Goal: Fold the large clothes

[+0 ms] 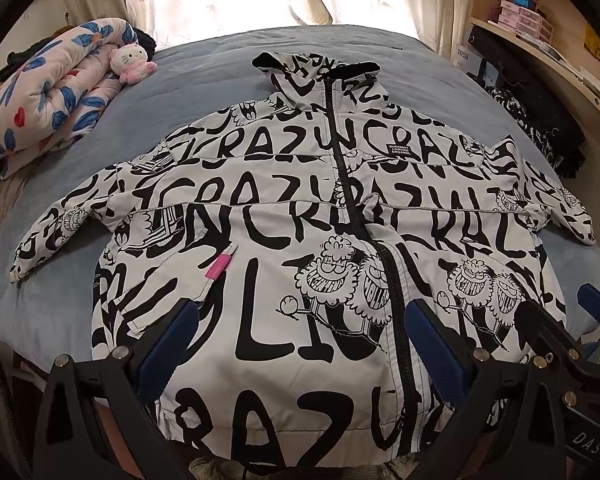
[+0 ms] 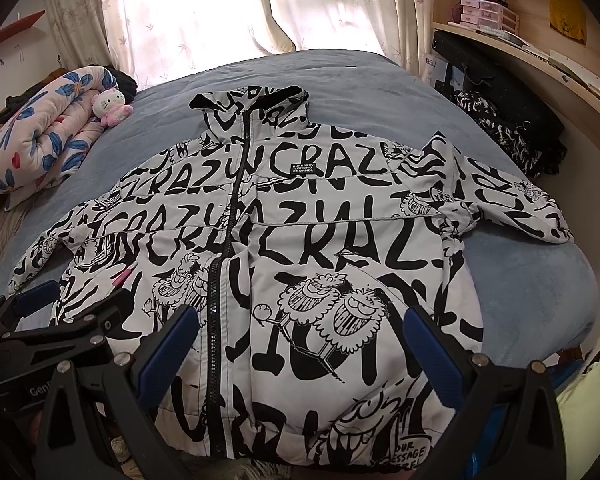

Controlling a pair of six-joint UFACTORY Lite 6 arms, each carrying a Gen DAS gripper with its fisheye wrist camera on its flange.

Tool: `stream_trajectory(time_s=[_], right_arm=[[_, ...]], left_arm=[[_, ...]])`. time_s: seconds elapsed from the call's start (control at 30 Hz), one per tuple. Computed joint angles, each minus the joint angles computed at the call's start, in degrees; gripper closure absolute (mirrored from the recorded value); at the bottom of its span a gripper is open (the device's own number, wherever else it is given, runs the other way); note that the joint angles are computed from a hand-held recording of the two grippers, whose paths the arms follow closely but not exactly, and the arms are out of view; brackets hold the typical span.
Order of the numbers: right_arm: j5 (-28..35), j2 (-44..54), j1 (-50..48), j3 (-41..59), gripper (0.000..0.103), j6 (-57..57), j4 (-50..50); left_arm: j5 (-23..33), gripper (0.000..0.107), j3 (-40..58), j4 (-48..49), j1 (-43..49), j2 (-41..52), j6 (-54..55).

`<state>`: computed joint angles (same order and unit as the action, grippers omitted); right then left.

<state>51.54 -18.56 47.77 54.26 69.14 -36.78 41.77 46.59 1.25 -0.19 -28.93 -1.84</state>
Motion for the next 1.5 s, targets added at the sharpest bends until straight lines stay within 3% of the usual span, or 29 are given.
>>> stream_trajectory(time_s=[0.33, 0.63, 0.93, 1.13, 1.27, 1.5], right_arm=[[0.4, 0.9, 1.0, 1.4, 0.0, 1.4, -1.9], [-0.6, 3.6, -8.5, 11.0, 0.0, -9.1, 2.3], [3.3, 10.4, -24.5, 35.5, 0.0, -21.8, 8.2], [9.0, 23.1, -36.5, 61.0, 0.0, -38.2, 19.3], [15.1, 32.5, -41.6, 76.6, 0.0, -45.2, 19.2], [15.0, 37.1, -56.3, 76.6, 0.0, -55.4, 28.3]], left_arm=[[-2.1, 0.005, 3.1, 1.1, 0.2, 3.1, -0.1], [-2.2, 0.005, 13.2, 2.1, -2.3, 8.4, -2.0], [-0.9, 0.005, 31.7, 4.5, -6.7, 20.5, -6.5], [-1.1, 0.005, 42.9, 12.6, -13.0, 26.1, -12.7], [0.0, 0.005, 51.5, 17.3, -16.7, 31.8, -16.7], [-1.4, 0.005, 61.6, 19.4, -21.2, 42.8, -20.0]])
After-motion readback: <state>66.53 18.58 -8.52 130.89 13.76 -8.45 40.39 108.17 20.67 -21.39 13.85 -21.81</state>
